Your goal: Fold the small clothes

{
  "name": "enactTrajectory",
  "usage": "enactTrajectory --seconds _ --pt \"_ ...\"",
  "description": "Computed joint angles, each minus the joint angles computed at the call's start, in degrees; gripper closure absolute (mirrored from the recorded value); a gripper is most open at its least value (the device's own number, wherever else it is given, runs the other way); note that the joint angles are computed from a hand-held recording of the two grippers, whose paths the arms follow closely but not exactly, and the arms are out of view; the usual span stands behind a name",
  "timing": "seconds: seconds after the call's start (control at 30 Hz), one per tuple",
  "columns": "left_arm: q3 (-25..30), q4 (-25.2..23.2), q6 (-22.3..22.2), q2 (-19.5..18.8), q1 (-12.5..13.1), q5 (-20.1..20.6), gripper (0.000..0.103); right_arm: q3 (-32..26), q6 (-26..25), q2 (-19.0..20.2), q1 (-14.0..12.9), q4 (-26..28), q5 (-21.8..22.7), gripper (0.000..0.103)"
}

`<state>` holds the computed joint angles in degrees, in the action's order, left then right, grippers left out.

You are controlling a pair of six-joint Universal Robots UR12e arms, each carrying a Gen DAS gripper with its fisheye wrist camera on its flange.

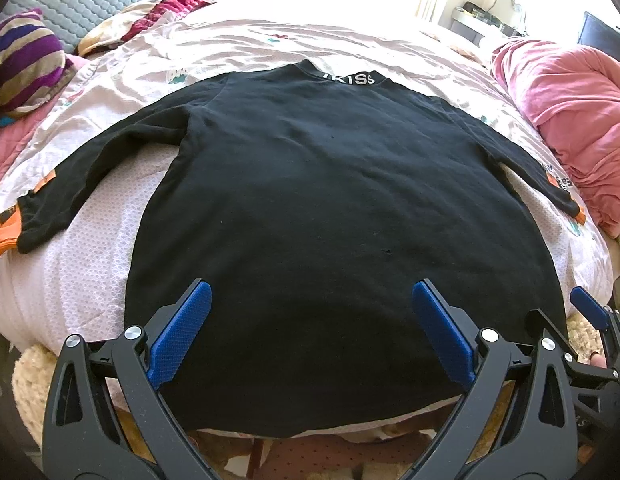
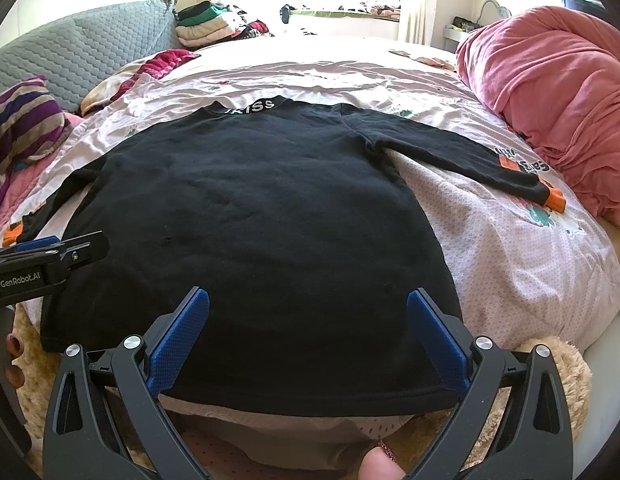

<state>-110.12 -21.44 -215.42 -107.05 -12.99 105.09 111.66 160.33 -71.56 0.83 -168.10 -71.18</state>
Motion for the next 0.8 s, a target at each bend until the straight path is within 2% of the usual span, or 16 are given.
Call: enactTrajectory --seconds 0.8 --pt "-0.2 0.4 0.0 0.1 0.0 0.2 0.008 0.1 0.0 -0.1 -0.1 -0.3 0.1 0.004"
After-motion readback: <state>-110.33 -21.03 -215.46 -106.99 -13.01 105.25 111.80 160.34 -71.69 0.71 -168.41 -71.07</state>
